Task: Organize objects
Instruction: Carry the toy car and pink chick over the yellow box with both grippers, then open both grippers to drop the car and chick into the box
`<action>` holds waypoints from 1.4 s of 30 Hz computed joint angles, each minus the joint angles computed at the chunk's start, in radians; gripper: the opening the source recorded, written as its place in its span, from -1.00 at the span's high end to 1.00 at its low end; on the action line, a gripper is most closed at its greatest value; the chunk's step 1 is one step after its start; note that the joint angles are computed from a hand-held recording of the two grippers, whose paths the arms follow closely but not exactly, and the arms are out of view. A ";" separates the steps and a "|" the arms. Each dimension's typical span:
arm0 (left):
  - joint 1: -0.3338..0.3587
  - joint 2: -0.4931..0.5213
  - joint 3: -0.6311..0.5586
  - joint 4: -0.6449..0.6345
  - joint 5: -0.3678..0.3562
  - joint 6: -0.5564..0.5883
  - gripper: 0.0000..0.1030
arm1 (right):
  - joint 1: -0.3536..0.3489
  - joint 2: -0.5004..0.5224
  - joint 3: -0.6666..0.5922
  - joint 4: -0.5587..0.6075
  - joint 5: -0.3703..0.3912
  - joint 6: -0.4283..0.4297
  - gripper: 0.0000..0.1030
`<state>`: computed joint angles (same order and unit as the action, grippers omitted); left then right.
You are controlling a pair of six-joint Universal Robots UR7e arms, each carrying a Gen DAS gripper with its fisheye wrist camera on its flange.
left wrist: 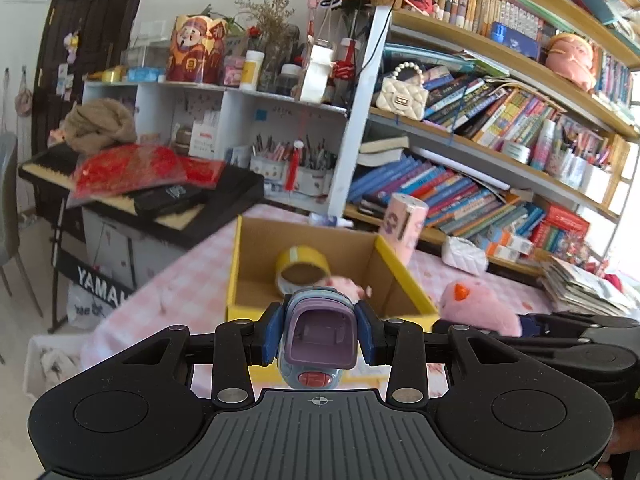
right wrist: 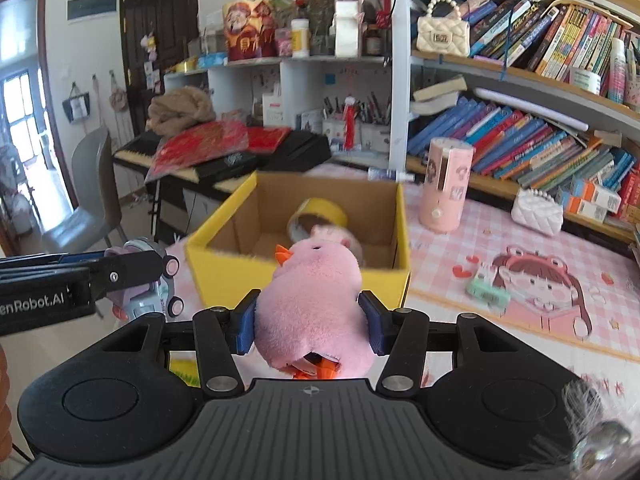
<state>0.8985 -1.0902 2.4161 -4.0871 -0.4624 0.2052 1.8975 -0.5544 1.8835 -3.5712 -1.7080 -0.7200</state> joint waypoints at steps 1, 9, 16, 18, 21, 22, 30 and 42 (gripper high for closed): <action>0.016 -0.001 -0.022 0.024 -0.006 0.003 0.28 | -0.003 0.010 -0.024 0.006 0.008 0.005 0.04; 0.133 0.074 -0.231 0.094 -0.022 0.101 0.28 | -0.033 0.063 -0.197 0.132 0.072 -0.009 0.04; 0.186 0.134 -0.350 0.189 0.022 0.062 0.28 | -0.053 0.126 -0.346 0.239 0.130 -0.101 0.04; 0.198 0.148 -0.378 0.235 0.034 0.045 0.28 | -0.058 0.147 -0.391 0.265 0.149 -0.124 0.04; 0.213 0.182 -0.419 0.277 0.056 0.055 0.28 | -0.064 0.175 -0.457 0.318 0.160 -0.143 0.04; 0.218 0.192 -0.432 0.299 0.066 0.051 0.28 | -0.064 0.183 -0.480 0.348 0.154 -0.153 0.04; 0.250 0.235 -0.506 0.492 0.147 -0.037 0.28 | -0.081 0.213 -0.557 0.498 0.160 -0.258 0.04; 0.270 0.278 -0.539 0.507 0.199 -0.040 0.28 | -0.090 0.243 -0.618 0.638 0.135 -0.382 0.04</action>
